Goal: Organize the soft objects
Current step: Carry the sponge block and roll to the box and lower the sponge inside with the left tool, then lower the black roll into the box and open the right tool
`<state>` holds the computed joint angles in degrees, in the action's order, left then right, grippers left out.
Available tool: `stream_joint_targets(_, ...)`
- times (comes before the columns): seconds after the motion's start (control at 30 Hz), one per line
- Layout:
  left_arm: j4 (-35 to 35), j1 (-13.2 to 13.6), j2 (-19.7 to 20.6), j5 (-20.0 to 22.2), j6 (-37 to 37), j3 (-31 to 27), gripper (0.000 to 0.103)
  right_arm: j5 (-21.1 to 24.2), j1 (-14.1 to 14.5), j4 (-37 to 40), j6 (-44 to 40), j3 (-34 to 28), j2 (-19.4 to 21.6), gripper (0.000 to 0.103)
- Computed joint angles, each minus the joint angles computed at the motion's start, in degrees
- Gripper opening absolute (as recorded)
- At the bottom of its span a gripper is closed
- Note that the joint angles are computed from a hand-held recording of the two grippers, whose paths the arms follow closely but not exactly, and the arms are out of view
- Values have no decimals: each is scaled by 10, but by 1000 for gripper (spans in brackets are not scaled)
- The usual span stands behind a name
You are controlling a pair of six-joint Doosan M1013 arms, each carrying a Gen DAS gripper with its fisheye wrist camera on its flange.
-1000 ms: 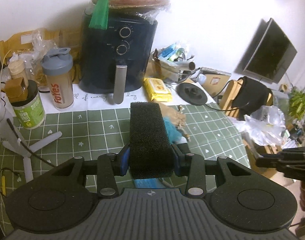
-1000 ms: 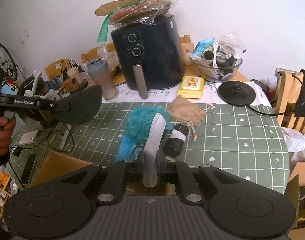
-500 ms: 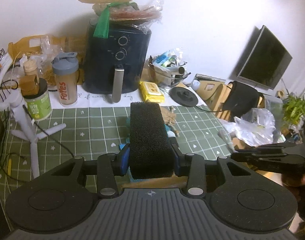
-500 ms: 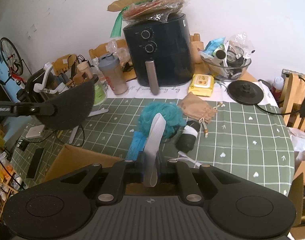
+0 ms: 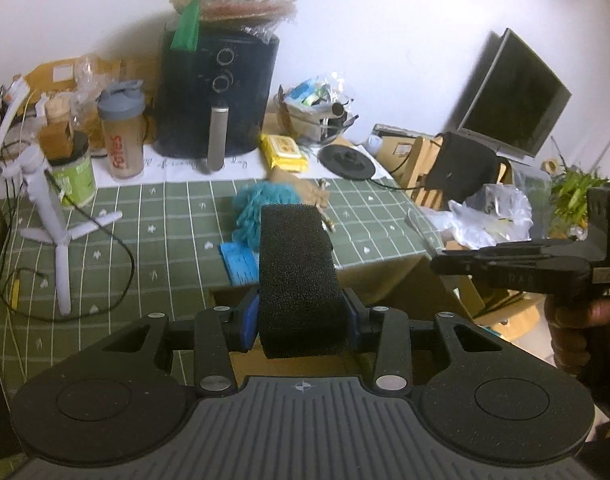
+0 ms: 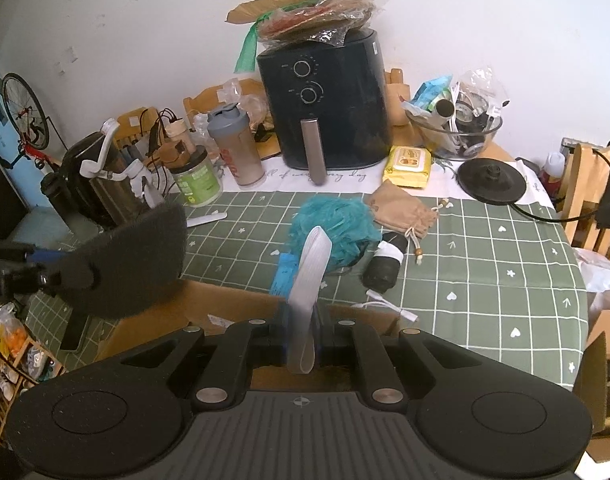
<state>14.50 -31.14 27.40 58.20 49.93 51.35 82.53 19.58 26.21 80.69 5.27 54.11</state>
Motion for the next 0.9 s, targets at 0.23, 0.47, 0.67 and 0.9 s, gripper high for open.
stream_joint_targets(0.23, 2, -11, -2, 25, -10, 11, 44, -42, 1, 4, -22, 113, -57, 14)
stream_joint_targets(0.47, -8, -13, -18, 19, -33, 39, 50, -51, 2, 2, -30, 174, -87, 14)
stream_joint_targets(0.67, -4, -15, -26, 19, -56, 52, 50, -55, 6, 0, -33, 213, -105, 14)
stream_joint_targets(0.9, 3, -16, -31, 16, -68, 60, 50, -58, 8, -3, -36, 220, -110, 14)
